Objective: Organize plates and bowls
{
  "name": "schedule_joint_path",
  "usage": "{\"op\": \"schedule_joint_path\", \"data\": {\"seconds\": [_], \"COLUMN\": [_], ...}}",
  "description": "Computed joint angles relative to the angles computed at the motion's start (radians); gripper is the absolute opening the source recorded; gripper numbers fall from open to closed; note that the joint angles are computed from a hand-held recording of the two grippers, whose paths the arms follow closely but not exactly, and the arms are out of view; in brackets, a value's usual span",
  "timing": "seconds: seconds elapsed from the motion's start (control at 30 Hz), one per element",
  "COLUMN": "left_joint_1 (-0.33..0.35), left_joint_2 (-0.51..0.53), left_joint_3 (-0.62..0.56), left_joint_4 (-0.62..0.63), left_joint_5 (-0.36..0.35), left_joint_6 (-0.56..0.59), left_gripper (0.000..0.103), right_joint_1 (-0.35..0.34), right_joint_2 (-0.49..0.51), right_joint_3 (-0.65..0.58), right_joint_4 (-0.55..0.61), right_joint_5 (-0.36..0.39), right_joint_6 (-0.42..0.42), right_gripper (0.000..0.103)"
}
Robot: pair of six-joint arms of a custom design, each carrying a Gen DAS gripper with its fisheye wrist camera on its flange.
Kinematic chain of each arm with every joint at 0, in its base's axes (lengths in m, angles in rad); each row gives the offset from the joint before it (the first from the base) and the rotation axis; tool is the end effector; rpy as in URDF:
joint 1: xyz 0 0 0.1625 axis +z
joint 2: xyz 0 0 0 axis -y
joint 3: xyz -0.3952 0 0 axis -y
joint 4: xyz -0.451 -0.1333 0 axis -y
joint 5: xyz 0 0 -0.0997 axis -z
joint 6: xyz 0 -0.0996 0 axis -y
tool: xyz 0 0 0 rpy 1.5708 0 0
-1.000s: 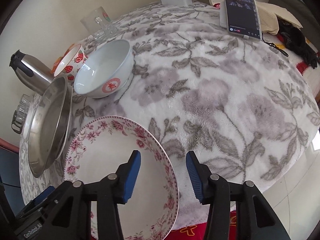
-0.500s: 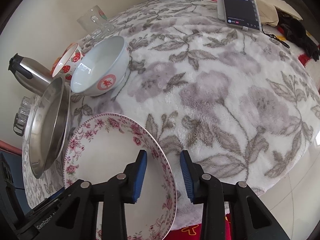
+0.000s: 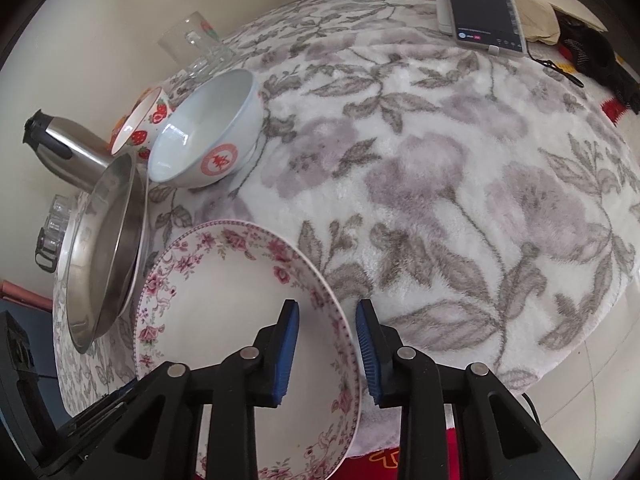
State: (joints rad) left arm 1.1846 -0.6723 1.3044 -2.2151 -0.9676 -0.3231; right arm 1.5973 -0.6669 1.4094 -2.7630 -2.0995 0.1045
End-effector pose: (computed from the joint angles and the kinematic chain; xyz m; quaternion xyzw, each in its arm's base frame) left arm -0.1156 -0.7883 0.0614 0.0283 0.9544 -0.1086 0.2765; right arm 0.1034 -0.7675 0.0679 -0.0949 -0.9380 0.2314 0.2401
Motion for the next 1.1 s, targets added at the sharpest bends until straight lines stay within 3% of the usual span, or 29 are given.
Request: {"op": "schedule_joint_path", "data": {"seconds": [0.37, 0.67, 1.1], "left_joint_1": [0.001, -0.023, -0.034], "left_joint_2": [-0.003, -0.01, -0.011], "left_joint_3": [-0.001, 0.016, 0.028], "left_joint_4": [-0.005, -0.078, -0.145], "left_joint_5": [0.01, 0.06, 0.066], "left_joint_6": [0.01, 0.072, 0.12], "left_gripper": [0.025, 0.025, 0.025], "right_joint_1": [0.001, 0.0, -0.003], "right_joint_2": [0.006, -0.003, -0.034], "right_joint_3": [-0.005, 0.004, 0.039], "right_joint_4": [-0.001, -0.01, -0.064], "right_joint_5": [0.008, 0.026, 0.069], "right_joint_6": [-0.001, -0.011, -0.027], "right_gripper": [0.031, 0.031, 0.031]}}
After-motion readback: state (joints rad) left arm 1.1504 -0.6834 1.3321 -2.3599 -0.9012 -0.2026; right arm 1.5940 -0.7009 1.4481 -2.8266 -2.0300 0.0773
